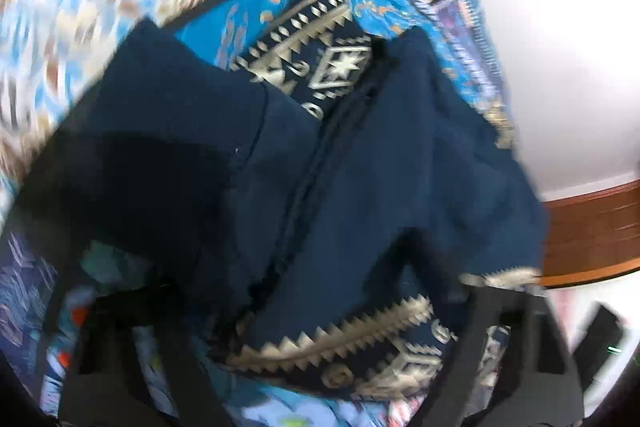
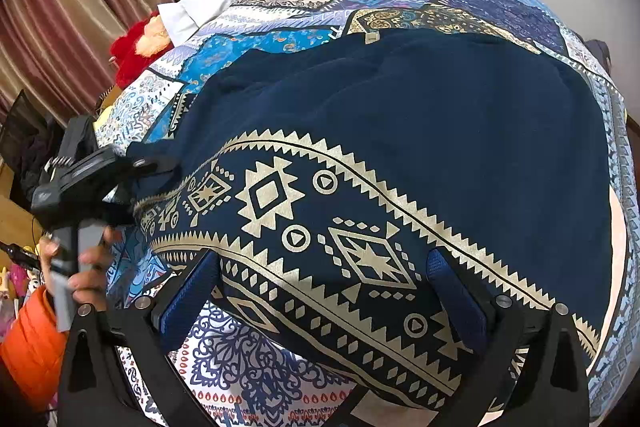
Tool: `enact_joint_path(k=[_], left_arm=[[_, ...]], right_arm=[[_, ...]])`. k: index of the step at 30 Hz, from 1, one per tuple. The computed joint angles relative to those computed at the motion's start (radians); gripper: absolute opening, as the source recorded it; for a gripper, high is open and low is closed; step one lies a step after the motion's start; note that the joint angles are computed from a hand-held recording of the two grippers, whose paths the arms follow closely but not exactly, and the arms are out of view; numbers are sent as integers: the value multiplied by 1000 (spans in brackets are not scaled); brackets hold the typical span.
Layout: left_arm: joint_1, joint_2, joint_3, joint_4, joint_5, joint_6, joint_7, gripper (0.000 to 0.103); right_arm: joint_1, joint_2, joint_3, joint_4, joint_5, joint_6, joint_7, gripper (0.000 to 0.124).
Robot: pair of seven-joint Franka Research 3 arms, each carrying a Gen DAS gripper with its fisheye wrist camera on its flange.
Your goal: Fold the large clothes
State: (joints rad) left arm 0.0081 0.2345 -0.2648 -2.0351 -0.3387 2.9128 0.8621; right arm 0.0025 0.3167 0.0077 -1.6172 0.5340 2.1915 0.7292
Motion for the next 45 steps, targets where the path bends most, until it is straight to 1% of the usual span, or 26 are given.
enact_joint_path(k=[1, 2, 3, 4, 5, 8, 10, 11, 12, 14, 15, 17, 19, 20, 21, 23, 25, 28, 29, 32, 35, 37, 39, 41, 43, 45], left_arm=[[-38, 3, 43, 11, 66, -8, -48, 59], [-47, 3, 50, 16, 79, -4, -50, 45], [-40, -2, 43, 17, 103, -5, -66, 40], [-51, -13, 59, 11, 136, -5, -95, 30], [-48, -29, 60, 3, 148, -2, -98, 27], [-56, -97, 81, -29, 216, 17, -122, 24], [-83, -154, 126, -38, 366, -12, -207, 23], [-92, -188, 147, -39, 479, -42, -271, 23], [-90, -217, 152, -45, 554, -66, -313, 23], [-83, -267, 144, -19, 790, -162, -444, 23], [-76, -293, 134, -18, 858, -203, -475, 22], [-67, -303, 118, 3, 919, -262, -489, 22], [-66, -296, 109, 27, 927, -323, -473, 22], [-68, -280, 107, 49, 925, -354, -461, 22], [-71, -269, 104, 65, 925, -380, -457, 22], [-76, -274, 105, 58, 923, -392, -449, 22], [-85, -239, 98, 99, 964, -407, -461, 21], [-113, -217, 90, 177, 1026, -434, -455, 21], [-124, -205, 86, 213, 1043, -432, -446, 21], [-172, -134, 74, 356, 1117, -471, -416, 21], [-255, -22, 71, 536, 1188, -524, -357, 21], [-321, 68, 72, 657, 1211, -562, -301, 21], [-379, 173, 65, 781, 1185, -606, -213, 21], [-417, 264, 55, 879, 1125, -649, -127, 20], [-439, 345, 40, 963, 1042, -703, -48, 20], [-452, 403, 30, 1004, 964, -753, 14, 20]], right_arm=[[-1, -2, -1, -1, -3, -2, -1, 103], [-1, -5, -2, 1, -8, -10, 0, 103], [0, -8, -3, 0, -12, -15, 1, 103], [0, -11, -4, 3, -14, -20, 5, 103], [0, -14, -4, 7, -14, -25, 7, 103], [0, -19, 3, 24, 7, -27, 6, 103], [11, -34, 9, 18, 19, 3, 1, 103], [17, -38, 12, 15, 22, 19, -1, 103], [27, -43, 17, 8, 24, 40, -6, 103], [51, -35, 25, 9, 10, 52, 4, 103], [63, -23, 27, 21, -3, 43, 17, 103], [86, 6, 36, 40, -34, 0, 41, 103], [100, 46, 44, 75, -51, -63, 57, 103], [109, 59, 45, 79, -61, -72, 68, 103], [123, 60, 47, 65, -74, -51, 70, 103], [153, 37, 47, 22, -122, 9, 60, 103], [156, 34, 47, 29, -136, -7, 54, 103], [105, 54, 47, 108, -64, -141, 59, 102], [78, 44, 43, 113, -17, -153, 65, 102], [13, -7, 20, 89, 82, -133, 54, 102], [-46, -45, -14, 73, 150, -104, 56, 103], [-85, -76, -39, 49, 179, -65, 50, 103], [-110, -101, -60, 26, 180, -23, 43, 103], [-136, -123, -79, 7, 182, -4, 45, 103], [-164, -135, -97, -1, 189, -9, 50, 103], [-182, -150, -109, -16, 184, -3, 53, 103]])
